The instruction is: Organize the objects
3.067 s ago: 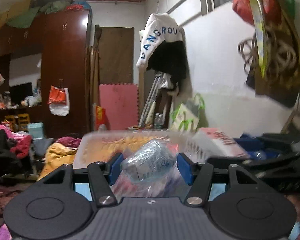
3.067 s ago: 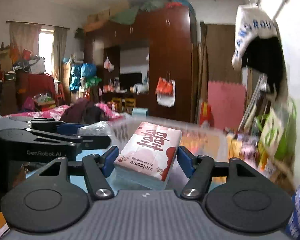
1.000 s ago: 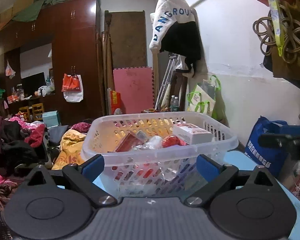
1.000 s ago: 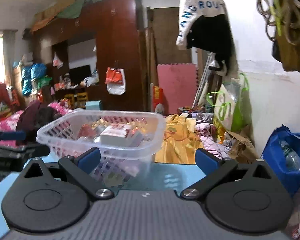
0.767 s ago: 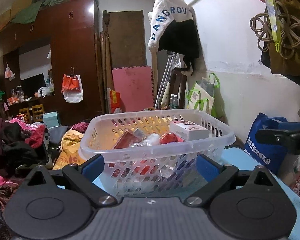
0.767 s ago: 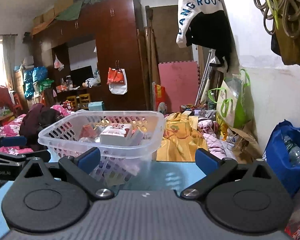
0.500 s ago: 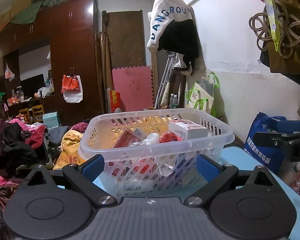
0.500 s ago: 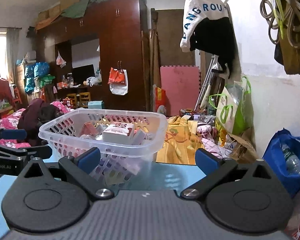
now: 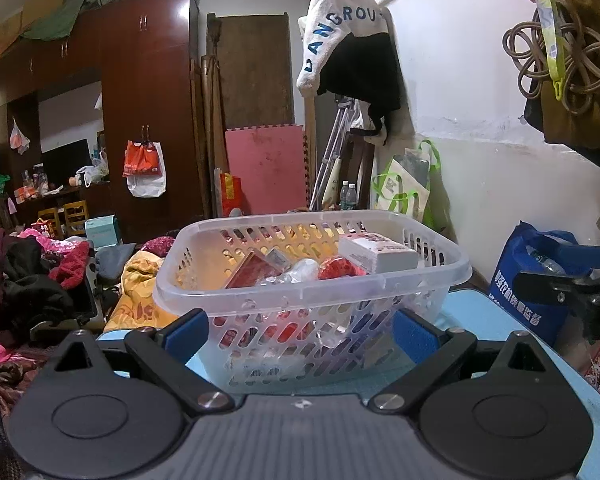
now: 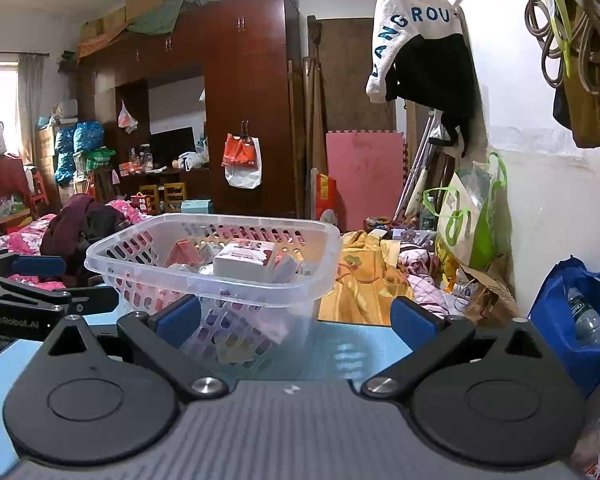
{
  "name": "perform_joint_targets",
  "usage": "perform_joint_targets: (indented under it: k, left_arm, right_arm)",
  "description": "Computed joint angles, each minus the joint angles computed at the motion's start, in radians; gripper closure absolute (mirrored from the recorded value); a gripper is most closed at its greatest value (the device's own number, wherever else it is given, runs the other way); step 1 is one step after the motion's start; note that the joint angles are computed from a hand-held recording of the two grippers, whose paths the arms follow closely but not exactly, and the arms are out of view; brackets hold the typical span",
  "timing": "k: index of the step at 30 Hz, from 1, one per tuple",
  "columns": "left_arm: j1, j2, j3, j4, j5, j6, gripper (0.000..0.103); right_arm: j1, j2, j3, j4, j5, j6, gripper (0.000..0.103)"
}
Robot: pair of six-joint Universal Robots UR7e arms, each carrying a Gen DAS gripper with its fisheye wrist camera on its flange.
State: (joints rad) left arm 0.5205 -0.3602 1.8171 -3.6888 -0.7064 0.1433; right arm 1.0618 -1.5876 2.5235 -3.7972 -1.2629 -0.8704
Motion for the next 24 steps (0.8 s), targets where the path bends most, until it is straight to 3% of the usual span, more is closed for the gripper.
perform_joint_targets:
  k: [24]
  left_arm:
    - [0.013, 0.010, -0.037, 0.056, 0.004, -0.030, 0.003]
  right_arm:
    - [0.010, 0.027, 0.005, -0.049, -0.015, -0.015, 0.000]
